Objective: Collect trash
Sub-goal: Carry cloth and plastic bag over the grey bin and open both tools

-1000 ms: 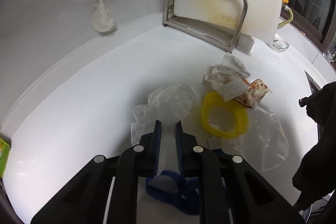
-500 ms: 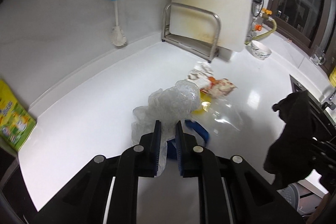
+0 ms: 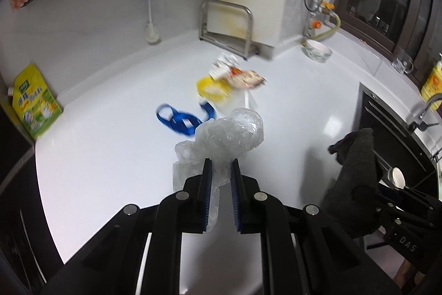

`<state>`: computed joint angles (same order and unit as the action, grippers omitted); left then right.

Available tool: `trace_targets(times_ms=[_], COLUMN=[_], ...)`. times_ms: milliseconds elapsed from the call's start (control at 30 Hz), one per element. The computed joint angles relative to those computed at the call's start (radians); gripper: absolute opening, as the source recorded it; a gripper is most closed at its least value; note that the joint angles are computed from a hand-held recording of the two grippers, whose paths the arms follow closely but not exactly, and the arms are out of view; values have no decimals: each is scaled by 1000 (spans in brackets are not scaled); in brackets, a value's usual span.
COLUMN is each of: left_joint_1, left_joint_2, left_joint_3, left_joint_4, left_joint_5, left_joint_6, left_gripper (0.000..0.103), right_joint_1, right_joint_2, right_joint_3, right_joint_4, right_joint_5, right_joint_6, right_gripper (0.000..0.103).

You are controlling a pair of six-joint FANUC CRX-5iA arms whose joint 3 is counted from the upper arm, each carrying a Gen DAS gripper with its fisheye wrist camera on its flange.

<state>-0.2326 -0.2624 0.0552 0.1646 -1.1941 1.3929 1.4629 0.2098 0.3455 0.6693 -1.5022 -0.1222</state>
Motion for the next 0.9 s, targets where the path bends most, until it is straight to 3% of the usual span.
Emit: trace_targets(times_ms=[233,500,700,900], left_joint_1=[-164,-340,-404,-447], left_joint_2=[-79,-92,-74,-55], left_joint_3=[-54,-88,-127,-164], left_joint_4=[-101,-189,-198,-213], left_joint_5=[-53,-94,-113,-130], left_joint_6=[166,325,379,408], left_gripper=[14,14,14,14], right_joint_1=[104,191,225,223], right_joint_2=[-135,-243,-278,-301], right_joint_3=[-182,-328,-390,-450], right_joint_4=[-24,-80,-139,-201], right_joint_5=[1,-4,13,90], right_joint_6=[-108,-199,-220,-229], right_gripper=[24,24,24,24])
